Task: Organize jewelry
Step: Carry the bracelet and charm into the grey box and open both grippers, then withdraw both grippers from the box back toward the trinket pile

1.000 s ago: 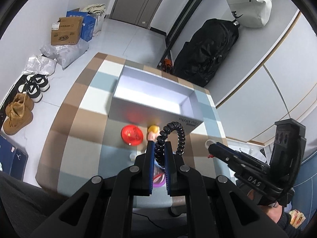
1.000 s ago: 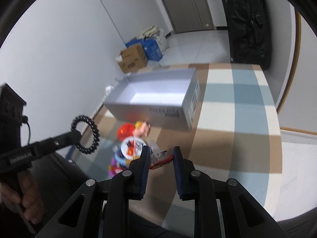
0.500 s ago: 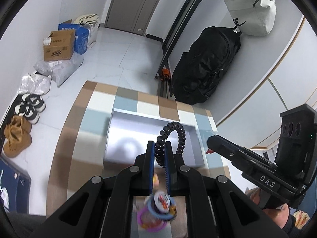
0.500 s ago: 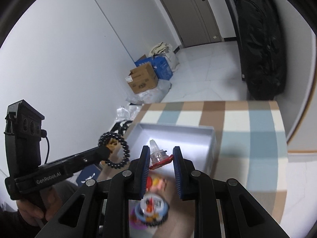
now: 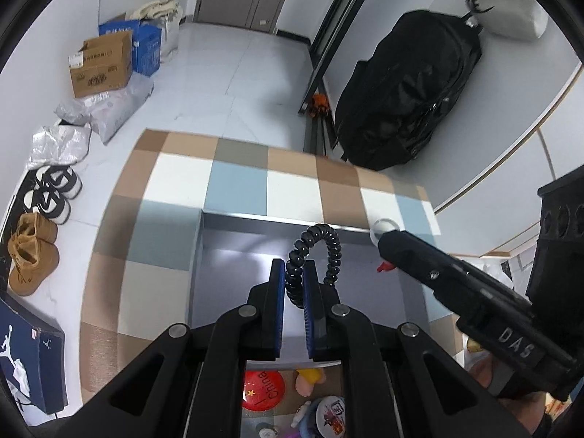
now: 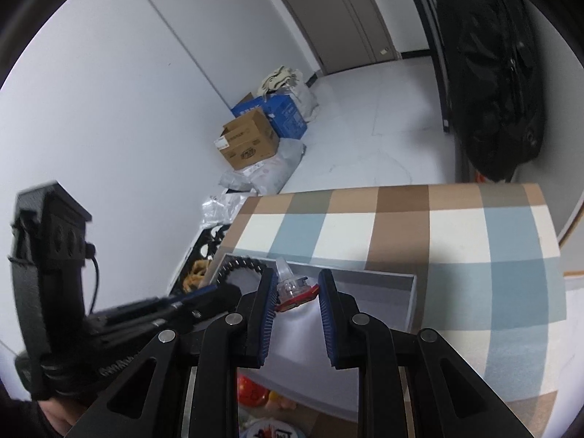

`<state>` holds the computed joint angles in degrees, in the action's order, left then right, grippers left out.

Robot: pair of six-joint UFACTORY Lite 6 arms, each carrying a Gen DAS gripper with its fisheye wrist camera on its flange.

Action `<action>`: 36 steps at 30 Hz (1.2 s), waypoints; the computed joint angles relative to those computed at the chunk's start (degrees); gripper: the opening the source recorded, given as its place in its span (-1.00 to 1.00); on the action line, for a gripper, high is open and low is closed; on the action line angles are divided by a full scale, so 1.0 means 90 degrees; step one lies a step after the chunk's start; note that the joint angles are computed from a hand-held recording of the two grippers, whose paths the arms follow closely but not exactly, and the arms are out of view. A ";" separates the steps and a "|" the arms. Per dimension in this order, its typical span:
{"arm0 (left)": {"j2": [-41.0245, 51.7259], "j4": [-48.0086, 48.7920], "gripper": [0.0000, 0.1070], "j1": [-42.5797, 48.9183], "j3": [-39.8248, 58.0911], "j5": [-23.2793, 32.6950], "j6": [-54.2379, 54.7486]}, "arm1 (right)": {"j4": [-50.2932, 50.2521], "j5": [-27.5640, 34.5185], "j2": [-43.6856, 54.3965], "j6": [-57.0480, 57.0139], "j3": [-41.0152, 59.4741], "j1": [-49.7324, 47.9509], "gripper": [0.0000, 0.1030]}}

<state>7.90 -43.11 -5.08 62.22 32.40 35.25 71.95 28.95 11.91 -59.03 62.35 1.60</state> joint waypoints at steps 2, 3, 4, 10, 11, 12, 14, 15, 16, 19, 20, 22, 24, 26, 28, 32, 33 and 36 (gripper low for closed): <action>0.0019 0.0017 -0.90 -0.0045 -0.0015 -0.0037 0.0013 | -0.0127 0.0124 0.0215 0.0193 0.0188 -0.0043 -0.57; 0.0066 0.0091 -0.91 -0.0107 0.0090 -0.0026 -0.0099 | -0.0150 0.0137 0.0289 0.0251 0.0253 -0.0050 -0.57; 0.0087 0.0128 -0.90 -0.0135 0.0156 -0.0021 -0.0151 | -0.0170 0.0152 0.0374 0.0301 0.0329 -0.0049 -0.57; 0.0169 -0.0205 -0.89 -0.0073 0.0254 0.0066 0.0057 | 0.0117 0.0351 0.0558 0.0161 0.0422 -0.0031 -0.52; 0.0179 -0.0247 -0.87 -0.0052 0.0278 0.0115 0.0087 | 0.0127 0.0373 0.0500 0.0167 0.0380 -0.0030 -0.52; 0.0223 -0.0218 -0.86 -0.0058 0.0341 0.0142 0.0051 | 0.0251 0.0435 0.0493 0.0044 0.0363 -0.0054 -0.49; 0.0227 -0.0279 -0.76 -0.0027 0.0359 0.0164 0.0102 | 0.0381 0.0462 0.0456 -0.0070 0.0318 -0.0078 -0.24; 0.0243 -0.0305 -0.72 -0.0004 0.0366 0.0159 0.0112 | 0.0400 0.0472 0.0439 -0.0078 0.0314 -0.0082 -0.07; 0.0256 -0.0363 -0.59 0.0034 0.0360 0.0161 0.0140 | 0.0516 0.0483 0.0398 -0.0196 0.0259 -0.0107 0.05; 0.0229 -0.0586 -0.29 0.0155 0.0293 0.0185 0.0234 | 0.0640 0.0526 0.0372 -0.0227 0.0209 -0.0166 0.21; 0.0205 -0.0648 -0.27 0.0170 0.0263 0.0179 0.0272 | 0.0612 0.0559 0.0379 -0.0160 0.0227 -0.0177 0.24; 0.0171 -0.0674 -0.26 0.0155 0.0243 0.0164 0.0286 | 0.0620 0.0538 0.0321 -0.0145 0.0183 -0.0179 0.39; 0.0141 -0.0533 -0.25 0.0103 0.0249 0.0105 0.0172 | 0.0621 0.0502 0.0270 -0.0147 0.0144 -0.0170 0.45; 0.0123 -0.0438 -0.25 0.0055 0.0259 0.0052 0.0058 | 0.0655 0.0498 0.0241 -0.0184 0.0117 -0.0168 0.49; 0.0071 -0.0416 -0.25 0.0079 0.0222 0.0061 0.0054 | 0.0697 0.0448 0.0188 -0.0222 0.0069 -0.0162 0.59; -0.0099 -0.0222 -0.24 0.0053 0.0091 0.0001 -0.0111 | 0.0764 0.0518 0.0135 -0.0298 0.0009 -0.0246 0.62; -0.0145 -0.0197 -0.24 0.0061 0.0044 0.0006 -0.0123 | 0.0735 0.0505 0.0098 -0.0262 -0.0014 -0.0261 0.64; -0.0367 -0.0005 -0.24 0.0026 -0.0134 -0.0015 -0.0290 | 0.0763 0.0519 -0.0058 -0.0280 -0.0137 -0.0316 0.67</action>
<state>4.60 -43.15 -4.85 61.02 32.27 32.64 78.82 33.62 11.39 -61.55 61.12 -1.24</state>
